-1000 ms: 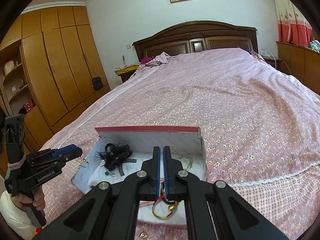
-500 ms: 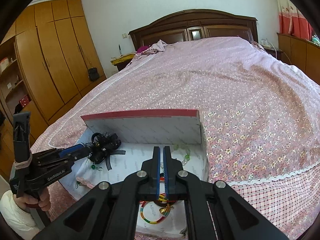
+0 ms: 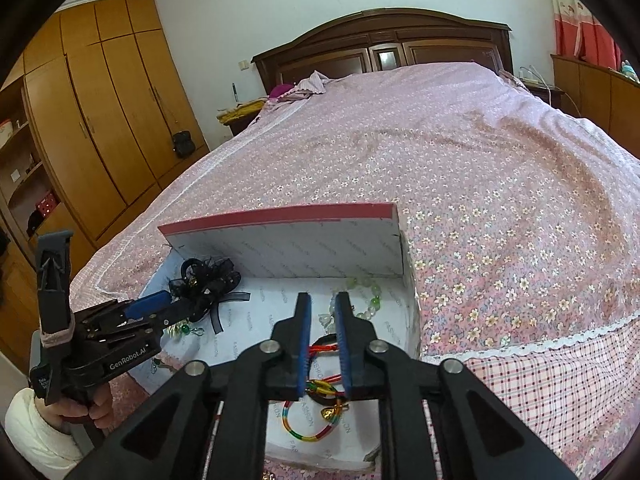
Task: Organize jewelry
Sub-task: 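Carry the gold earring and red bracelet into the shoebox and open both grippers, then withdraw both grippers from the box toward the small gold charm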
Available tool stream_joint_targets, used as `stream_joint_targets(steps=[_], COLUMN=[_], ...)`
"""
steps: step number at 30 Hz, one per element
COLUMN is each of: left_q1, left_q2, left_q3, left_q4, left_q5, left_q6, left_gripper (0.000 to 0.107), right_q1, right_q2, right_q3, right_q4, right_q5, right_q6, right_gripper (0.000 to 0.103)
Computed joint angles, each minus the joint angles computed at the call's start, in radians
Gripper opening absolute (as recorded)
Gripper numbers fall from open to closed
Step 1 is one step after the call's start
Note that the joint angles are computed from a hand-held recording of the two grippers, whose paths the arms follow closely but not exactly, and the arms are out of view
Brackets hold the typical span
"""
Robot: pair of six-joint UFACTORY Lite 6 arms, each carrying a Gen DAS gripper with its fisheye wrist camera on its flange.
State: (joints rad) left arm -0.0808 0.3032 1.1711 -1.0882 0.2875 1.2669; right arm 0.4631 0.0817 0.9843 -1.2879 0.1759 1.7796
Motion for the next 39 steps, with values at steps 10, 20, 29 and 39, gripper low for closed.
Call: stream_joint_targets(steps=[10,20,29,39], left_q1=[0.019,0.056,0.086,0.115], left_q2=[-0.11,-0.245,-0.348,-0.39], left_q3=[-0.08,-0.193,-0.274,-0.322], left_q4=[0.019,0.008,0.0,-0.023], left_q5=[0.022,0.054,0.078,0.091], left_q6=[-0.044,-0.032,-0.022,0.007], left_gripper=[0.041,0.041,0.042,0.043], right_q1=[0.076,0.209,0.343,0.426], right_q2=[-0.078,-0.176,-0.224,-0.163], right_q3=[-0.046,-0.12,-0.186,-0.218], right_q4=[0.066,0.105,0.11,0.08], right_q5=[0.06,0.164,0.266,0.285], right_q6=[-0.018,0.024,0.104,0.2], right_gripper=[0.024,0.026,0.026,0.026])
